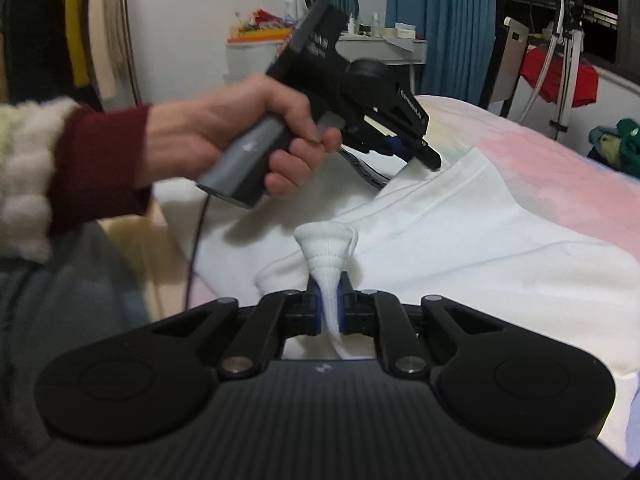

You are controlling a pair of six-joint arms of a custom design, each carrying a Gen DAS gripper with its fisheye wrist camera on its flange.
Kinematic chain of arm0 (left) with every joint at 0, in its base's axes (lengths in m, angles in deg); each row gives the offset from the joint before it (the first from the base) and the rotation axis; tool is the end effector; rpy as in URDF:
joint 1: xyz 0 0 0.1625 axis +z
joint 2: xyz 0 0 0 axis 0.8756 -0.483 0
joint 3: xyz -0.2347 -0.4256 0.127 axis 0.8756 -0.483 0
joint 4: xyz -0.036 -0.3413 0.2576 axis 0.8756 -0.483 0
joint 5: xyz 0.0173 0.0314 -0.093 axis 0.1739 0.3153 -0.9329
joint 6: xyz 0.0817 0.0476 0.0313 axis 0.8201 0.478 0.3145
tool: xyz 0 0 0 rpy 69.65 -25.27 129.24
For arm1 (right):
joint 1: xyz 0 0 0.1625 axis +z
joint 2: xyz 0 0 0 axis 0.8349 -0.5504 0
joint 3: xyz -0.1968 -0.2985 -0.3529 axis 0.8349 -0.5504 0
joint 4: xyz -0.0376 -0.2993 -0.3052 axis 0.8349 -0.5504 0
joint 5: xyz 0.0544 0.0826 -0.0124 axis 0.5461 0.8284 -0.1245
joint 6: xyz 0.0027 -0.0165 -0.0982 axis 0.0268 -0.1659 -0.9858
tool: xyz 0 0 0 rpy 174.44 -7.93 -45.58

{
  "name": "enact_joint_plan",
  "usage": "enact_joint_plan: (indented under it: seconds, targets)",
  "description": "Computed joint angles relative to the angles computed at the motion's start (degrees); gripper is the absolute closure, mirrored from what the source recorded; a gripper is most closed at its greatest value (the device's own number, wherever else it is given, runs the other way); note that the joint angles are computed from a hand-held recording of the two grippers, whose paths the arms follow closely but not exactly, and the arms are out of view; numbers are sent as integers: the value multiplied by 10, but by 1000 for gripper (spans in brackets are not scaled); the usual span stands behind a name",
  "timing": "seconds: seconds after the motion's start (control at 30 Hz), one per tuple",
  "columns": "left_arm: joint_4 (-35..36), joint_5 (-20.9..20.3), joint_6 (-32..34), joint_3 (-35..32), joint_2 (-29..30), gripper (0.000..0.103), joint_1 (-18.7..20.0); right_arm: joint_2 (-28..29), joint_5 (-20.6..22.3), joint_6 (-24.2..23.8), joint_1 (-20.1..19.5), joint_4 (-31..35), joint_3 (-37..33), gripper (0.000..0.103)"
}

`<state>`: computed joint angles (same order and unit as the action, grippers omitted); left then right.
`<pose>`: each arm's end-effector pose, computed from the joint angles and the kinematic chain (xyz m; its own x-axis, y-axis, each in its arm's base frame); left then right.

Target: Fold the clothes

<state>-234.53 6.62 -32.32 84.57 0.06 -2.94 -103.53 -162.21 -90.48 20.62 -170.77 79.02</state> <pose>-0.3120 -0.8662 -0.0022 -0.9622 -0.0733 -0.2622 0.1477 0.6684 -0.7290 -0.0195 -0.7766 0.3750 -0.4101 -0.8489 0.3335 -0.9056 0.3359 -0.2589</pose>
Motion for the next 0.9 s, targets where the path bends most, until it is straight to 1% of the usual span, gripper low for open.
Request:
enact_joint_plan:
  seconds: [0.03,0.13,0.17,0.23,0.33,0.4,0.43,0.47,0.5,0.53,0.57,0.67,0.7,0.77,0.83,0.9]
  targets:
    - [5,2,-2,-2,1,91,0,2,-7,5,0,9,-5,93]
    - [16,6,-7,-3,3,90,2,11,-51,17,6,8,-8,93]
    - [13,6,-5,0,2,88,1,14,-58,29,8,7,-10,93]
    - [-2,13,1,11,-3,84,-3,19,-58,63,9,13,-19,91]
    - [-28,32,12,29,-10,73,-13,24,-45,119,6,50,-46,89]
    - [-41,43,12,48,-19,51,-20,28,-34,143,2,91,-70,82]
    - [-50,47,8,61,-25,46,-25,30,-29,152,1,108,-80,68]
    - [-57,51,2,74,-32,37,-29,28,-20,159,-2,115,-84,51]
    - [-63,56,-5,87,-38,30,-34,25,-8,165,-5,112,-83,42]
    - [-74,60,-14,105,-45,26,-40,21,6,171,-8,110,-81,29]
    - [-87,64,-24,124,-53,19,-46,17,21,177,-11,107,-79,27]
    - [-116,87,-63,186,-76,12,-68,3,62,195,-19,94,-73,27]
    - [-128,100,-69,203,-81,6,-77,-3,70,198,-21,76,-65,27]
    - [-154,129,-70,236,-89,0,-97,-13,82,207,-25,46,-52,27]
    - [-180,158,-59,266,-96,0,-117,-22,91,219,-28,22,-43,27]
    - [-170,177,-78,295,-111,0,-134,-29,91,236,-30,-4,-34,27]
